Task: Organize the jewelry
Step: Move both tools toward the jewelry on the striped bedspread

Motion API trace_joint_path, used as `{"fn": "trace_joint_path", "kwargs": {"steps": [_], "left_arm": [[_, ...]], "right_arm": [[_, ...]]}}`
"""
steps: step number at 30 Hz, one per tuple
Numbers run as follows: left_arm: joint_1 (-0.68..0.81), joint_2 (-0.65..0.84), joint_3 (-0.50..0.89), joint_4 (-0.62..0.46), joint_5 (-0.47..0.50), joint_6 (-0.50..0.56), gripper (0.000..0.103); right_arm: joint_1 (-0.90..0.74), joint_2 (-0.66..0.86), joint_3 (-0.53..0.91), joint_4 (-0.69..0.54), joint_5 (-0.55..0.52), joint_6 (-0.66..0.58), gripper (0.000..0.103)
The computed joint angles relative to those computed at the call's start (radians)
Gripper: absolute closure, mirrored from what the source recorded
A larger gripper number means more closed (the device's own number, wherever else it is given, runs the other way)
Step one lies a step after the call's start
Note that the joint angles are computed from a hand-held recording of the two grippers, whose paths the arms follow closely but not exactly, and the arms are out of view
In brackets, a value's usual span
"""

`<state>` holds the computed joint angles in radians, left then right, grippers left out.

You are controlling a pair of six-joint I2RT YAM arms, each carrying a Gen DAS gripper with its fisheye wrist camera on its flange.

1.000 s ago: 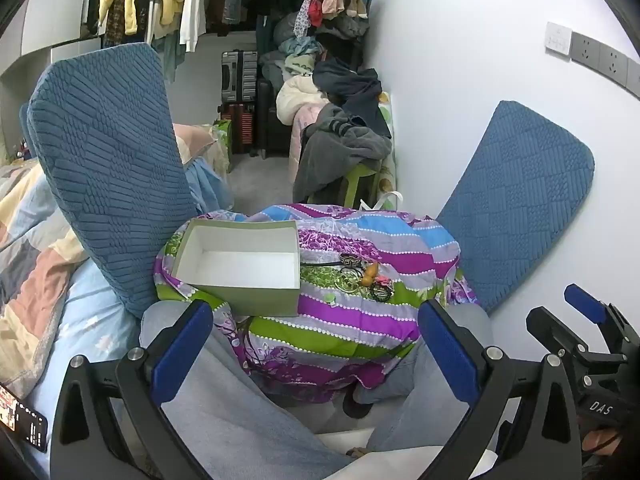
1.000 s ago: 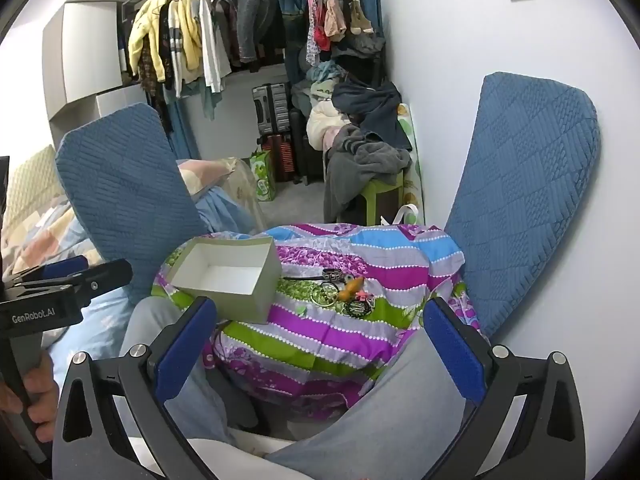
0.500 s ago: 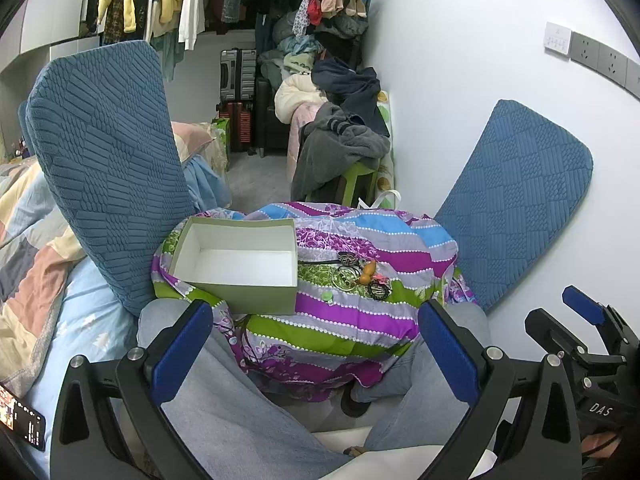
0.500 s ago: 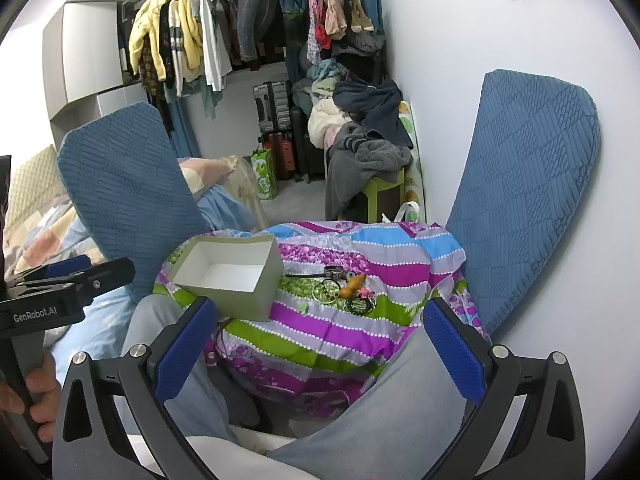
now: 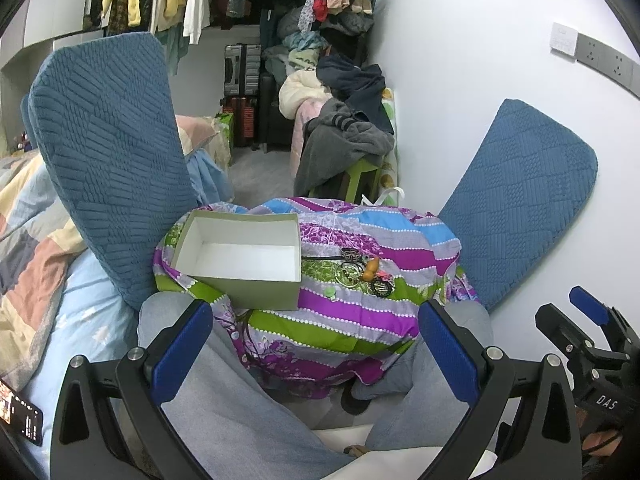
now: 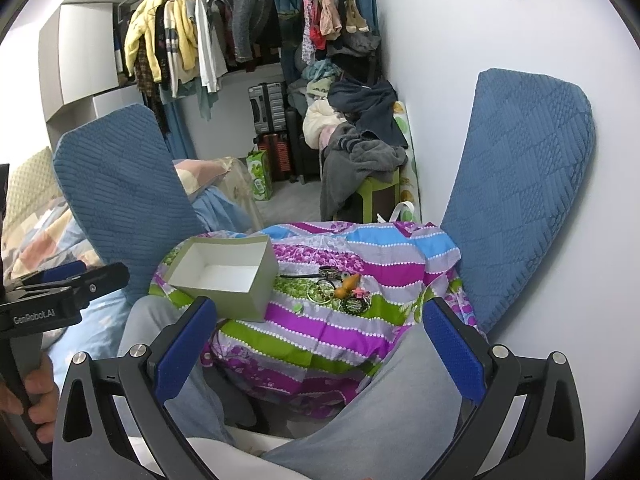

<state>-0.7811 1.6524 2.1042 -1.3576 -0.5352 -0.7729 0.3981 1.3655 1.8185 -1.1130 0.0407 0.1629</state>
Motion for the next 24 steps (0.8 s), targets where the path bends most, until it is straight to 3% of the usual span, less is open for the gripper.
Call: {"fn": "trace_joint_path", "kwargs": {"steps": [24], "left_arm": [[0.031,-0.026,-0.076,0.046,0.048,0.016,0.000]], "right_arm": [[0.011,0.041,0.014,-0.008,0.010,0.017,0.008]]}}
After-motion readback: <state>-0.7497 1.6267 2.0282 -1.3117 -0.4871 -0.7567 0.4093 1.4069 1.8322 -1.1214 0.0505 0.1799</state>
